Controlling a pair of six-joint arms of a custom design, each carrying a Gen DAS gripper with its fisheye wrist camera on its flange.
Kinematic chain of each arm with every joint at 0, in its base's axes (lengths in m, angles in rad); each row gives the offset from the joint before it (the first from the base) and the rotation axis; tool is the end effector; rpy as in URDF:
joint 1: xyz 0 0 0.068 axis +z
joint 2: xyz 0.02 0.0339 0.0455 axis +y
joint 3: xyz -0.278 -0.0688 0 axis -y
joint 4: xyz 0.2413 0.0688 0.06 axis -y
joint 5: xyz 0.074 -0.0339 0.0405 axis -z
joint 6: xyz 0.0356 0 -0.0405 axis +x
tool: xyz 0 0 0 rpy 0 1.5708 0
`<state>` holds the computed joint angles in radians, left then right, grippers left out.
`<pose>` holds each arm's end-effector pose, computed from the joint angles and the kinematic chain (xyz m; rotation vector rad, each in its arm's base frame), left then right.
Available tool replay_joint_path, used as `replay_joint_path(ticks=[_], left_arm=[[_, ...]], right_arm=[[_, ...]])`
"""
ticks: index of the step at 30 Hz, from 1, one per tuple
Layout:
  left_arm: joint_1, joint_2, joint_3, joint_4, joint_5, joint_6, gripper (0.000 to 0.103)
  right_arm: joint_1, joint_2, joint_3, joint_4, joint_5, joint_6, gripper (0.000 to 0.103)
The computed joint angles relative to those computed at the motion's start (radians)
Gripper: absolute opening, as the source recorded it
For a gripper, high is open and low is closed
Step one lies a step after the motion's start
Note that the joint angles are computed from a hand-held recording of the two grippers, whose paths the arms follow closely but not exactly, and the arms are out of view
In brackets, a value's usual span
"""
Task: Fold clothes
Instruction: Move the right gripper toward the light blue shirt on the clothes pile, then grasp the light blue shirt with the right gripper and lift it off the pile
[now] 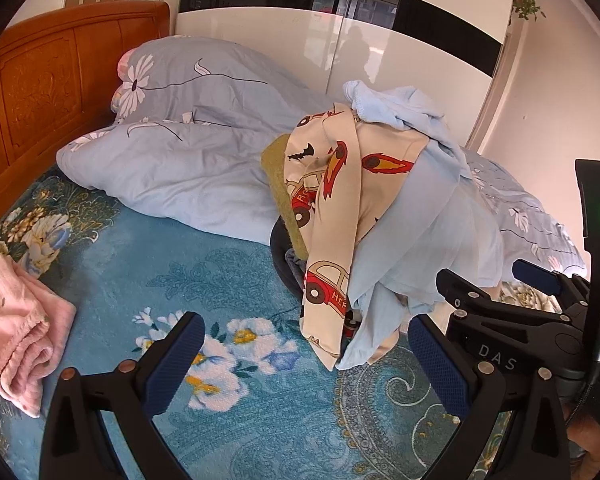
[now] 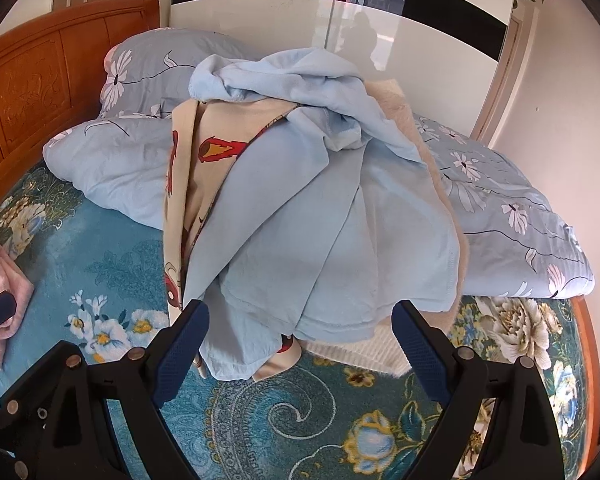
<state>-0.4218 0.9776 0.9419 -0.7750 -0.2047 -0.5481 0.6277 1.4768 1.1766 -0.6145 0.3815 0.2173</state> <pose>0.1698 -0.0683 0.3165 -0.2465 2.3585 -0.2259 0.2566 0.1698 0.2914 -0.3337 2.3756 -0.0875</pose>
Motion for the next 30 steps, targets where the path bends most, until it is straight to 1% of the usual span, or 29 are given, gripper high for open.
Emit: replay_joint_path(ticks=[3, 6, 7, 8, 9, 13, 15, 16, 17, 18, 19, 20, 23, 25, 27, 28, 30], left_arm=[[0.038, -0.023, -0.014, 0.004, 0.025, 0.021, 0.103], [0.076, -0.061, -0.040, 0.007, 0.061, 0.056, 0.103], [0.089, -0.078, -0.051, 0.007, 0.077, 0.059, 0.103], [0.103, -0.096, -0.064, 0.007, 0.093, 0.061, 0.103], [0.118, -0.114, -0.075, 0.003, 0.105, 0.062, 0.103], [0.183, -0.186, -0.113, -0.039, 0.132, 0.082, 0.103], [0.221, -0.222, -0.124, -0.070, 0.139, 0.108, 0.103], [0.250, -0.245, -0.132, -0.085, 0.152, 0.126, 0.103], [0.279, -0.263, -0.137, -0.097, 0.167, 0.142, 0.103], [0.313, -0.282, -0.143, -0.108, 0.184, 0.160, 0.103], [0.352, -0.303, -0.149, -0.119, 0.206, 0.179, 0.103], [0.395, -0.322, -0.154, -0.131, 0.232, 0.202, 0.103], [0.547, -0.371, -0.171, -0.163, 0.328, 0.265, 0.103], [0.662, -0.407, -0.195, -0.164, 0.420, 0.302, 0.103], [0.736, -0.427, -0.204, -0.183, 0.483, 0.320, 0.103], [0.724, -0.419, -0.187, -0.216, 0.479, 0.301, 0.103], [0.673, -0.428, -0.179, -0.239, 0.457, 0.245, 0.103]], right_arm=[[0.005, 0.036, 0.042, 0.004, 0.007, -0.039, 0.093], [0.002, 0.094, 0.126, 0.019, 0.023, -0.092, 0.093], [-0.002, 0.119, 0.163, 0.023, 0.014, -0.107, 0.093], [-0.003, 0.151, 0.209, 0.021, 0.002, -0.121, 0.093], [0.004, 0.184, 0.255, 0.026, 0.018, -0.136, 0.093], [0.050, 0.326, 0.452, 0.049, 0.115, -0.207, 0.093], [0.067, 0.403, 0.561, 0.028, 0.143, -0.224, 0.093], [0.070, 0.447, 0.628, -0.010, 0.146, -0.217, 0.093], [0.067, 0.496, 0.713, -0.080, 0.137, -0.193, 0.090], [0.060, 0.550, 0.810, -0.166, 0.126, -0.166, 0.072], [0.050, 0.590, 0.888, -0.232, 0.115, -0.140, 0.058], [0.038, 0.616, 0.946, -0.281, 0.105, -0.113, 0.039], [-0.017, 0.639, 1.060, -0.384, 0.067, -0.054, 0.015], [-0.062, 0.605, 1.077, -0.405, 0.051, -0.031, 0.014], [-0.099, 0.570, 1.120, -0.437, 0.057, -0.056, 0.012], [-0.117, 0.559, 1.157, -0.459, 0.061, -0.075, 0.012], [-0.143, 0.548, 1.266, -0.513, 0.100, -0.124, 0.011]])
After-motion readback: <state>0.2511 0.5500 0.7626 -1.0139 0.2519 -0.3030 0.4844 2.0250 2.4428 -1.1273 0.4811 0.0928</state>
